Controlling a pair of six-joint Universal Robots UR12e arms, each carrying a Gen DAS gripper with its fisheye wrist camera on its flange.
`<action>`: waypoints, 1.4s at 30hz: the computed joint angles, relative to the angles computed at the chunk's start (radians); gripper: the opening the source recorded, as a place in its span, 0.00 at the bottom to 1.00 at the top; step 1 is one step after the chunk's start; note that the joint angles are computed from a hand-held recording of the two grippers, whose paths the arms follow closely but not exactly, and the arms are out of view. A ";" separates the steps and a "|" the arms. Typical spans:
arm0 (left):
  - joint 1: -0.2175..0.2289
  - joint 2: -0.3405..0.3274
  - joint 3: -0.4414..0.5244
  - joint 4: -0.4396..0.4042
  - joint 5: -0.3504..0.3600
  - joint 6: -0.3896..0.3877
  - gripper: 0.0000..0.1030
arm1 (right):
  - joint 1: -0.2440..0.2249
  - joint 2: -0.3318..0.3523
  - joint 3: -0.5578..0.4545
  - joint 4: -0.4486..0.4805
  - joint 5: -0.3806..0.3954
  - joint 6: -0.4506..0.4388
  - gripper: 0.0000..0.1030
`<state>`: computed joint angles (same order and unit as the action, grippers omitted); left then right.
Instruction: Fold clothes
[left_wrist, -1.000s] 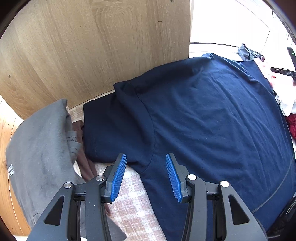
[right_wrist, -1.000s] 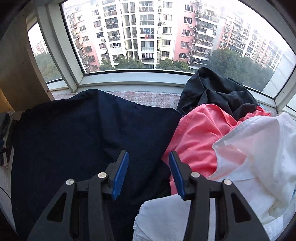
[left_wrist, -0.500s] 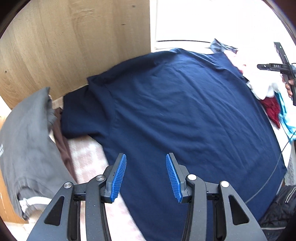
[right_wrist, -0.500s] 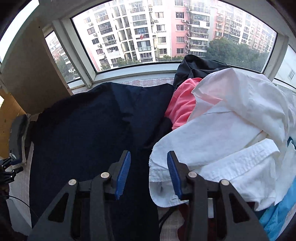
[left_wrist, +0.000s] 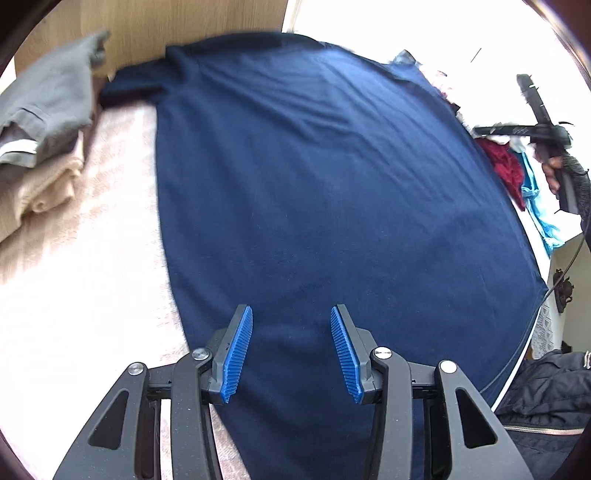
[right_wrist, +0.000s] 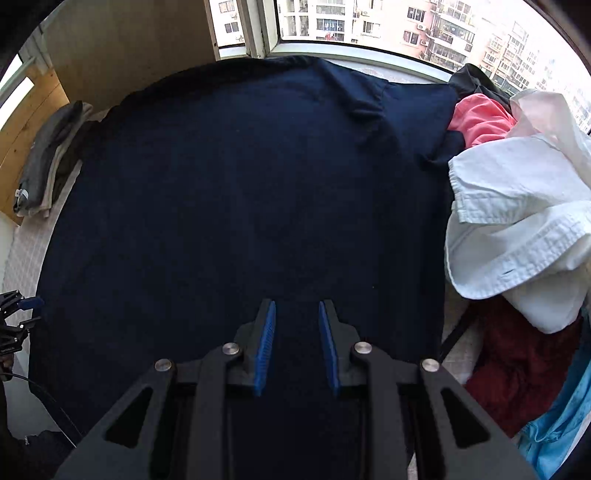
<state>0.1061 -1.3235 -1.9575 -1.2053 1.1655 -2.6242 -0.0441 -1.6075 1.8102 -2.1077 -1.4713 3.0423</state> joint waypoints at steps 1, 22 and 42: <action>0.006 0.006 -0.006 0.004 0.000 -0.003 0.41 | 0.003 -0.004 0.008 0.011 0.004 -0.001 0.24; -0.011 -0.052 -0.003 0.385 0.063 -0.584 0.41 | 0.293 0.508 -0.707 0.050 0.085 -0.445 0.47; -0.084 -0.437 0.248 0.651 0.310 -0.907 0.40 | 0.355 0.865 -1.162 0.225 0.123 -0.629 0.47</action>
<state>0.0222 -1.7609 -1.7098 -0.5542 1.4752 -3.5313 0.3112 -0.7429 0.6484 -1.8831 -1.3480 2.4129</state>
